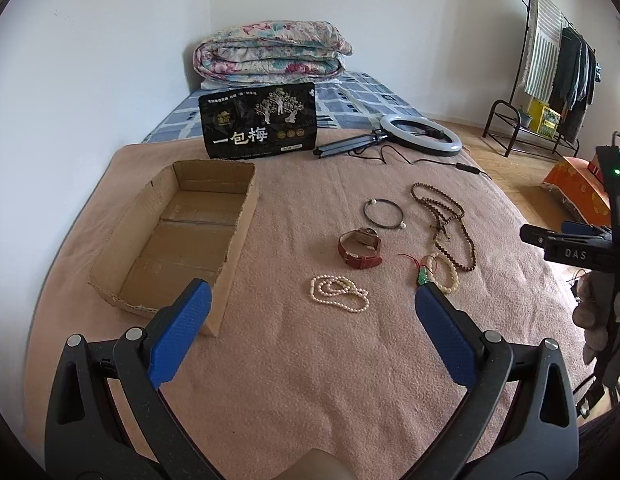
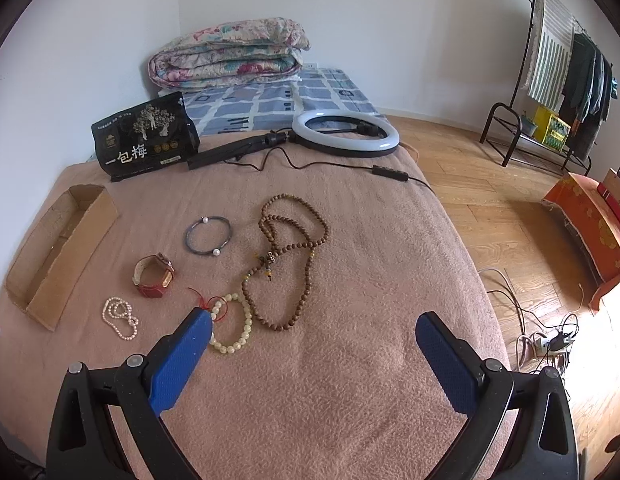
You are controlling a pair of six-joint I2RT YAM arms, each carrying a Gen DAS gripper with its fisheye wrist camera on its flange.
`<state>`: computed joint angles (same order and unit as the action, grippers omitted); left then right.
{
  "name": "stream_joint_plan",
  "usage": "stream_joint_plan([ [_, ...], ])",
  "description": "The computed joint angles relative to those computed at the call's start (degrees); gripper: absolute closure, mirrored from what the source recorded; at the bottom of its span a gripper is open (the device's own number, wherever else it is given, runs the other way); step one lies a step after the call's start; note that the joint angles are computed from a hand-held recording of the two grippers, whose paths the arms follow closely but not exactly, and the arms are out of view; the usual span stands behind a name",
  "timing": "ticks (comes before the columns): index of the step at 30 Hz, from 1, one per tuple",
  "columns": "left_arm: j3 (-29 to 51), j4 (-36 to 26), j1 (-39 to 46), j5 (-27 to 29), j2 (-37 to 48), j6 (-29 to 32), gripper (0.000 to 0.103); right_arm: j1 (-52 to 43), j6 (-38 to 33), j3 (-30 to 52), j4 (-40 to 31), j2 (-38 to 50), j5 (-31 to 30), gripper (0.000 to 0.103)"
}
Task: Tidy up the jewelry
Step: 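Lower the left tool onto the red-strap watch while the right tool reaches the brown bead necklace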
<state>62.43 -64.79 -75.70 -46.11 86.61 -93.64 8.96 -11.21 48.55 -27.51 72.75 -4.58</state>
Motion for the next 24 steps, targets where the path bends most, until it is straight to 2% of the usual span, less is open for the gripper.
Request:
stream_joint_plan([
  [3, -3.0, 7.4, 1.7, 2.1, -1.0, 5.0, 0.000, 0.0, -0.8, 2.7, 1.2, 6.7, 0.1, 0.000],
  [6, -4.3, 12.4, 3.5, 4.3, -0.1, 9.1, 0.000, -0.1, 0.1, 5.7, 2.0, 12.8, 0.4, 0.000],
  [10, -5.3, 18.5, 7.2, 8.4, 1.5, 15.4, 0.011, -0.2, 0.9, 9.7, 2.1, 18.9, 0.1, 0.000],
  [14, -7.5, 26.0, 11.8, 13.6, 3.5, 21.1, 0.018, 0.3, 0.2, 13.1, 1.5, 23.0, -1.1, 0.000],
  [16, -8.1, 28.6, 14.0, 15.9, 5.1, 23.0, 0.026, 0.5, 0.6, 15.2, 0.8, 25.4, -1.8, 0.000],
  [18, -8.8, 30.9, 16.1, 17.9, 6.6, 24.6, 0.029, 0.4, 1.4, 17.6, -0.4, 28.0, -2.8, 0.000],
  [24, -10.8, 37.7, 20.5, 22.7, 8.8, 27.3, 0.029, 0.1, 3.8, 25.5, -3.8, 36.4, -5.2, 0.001],
])
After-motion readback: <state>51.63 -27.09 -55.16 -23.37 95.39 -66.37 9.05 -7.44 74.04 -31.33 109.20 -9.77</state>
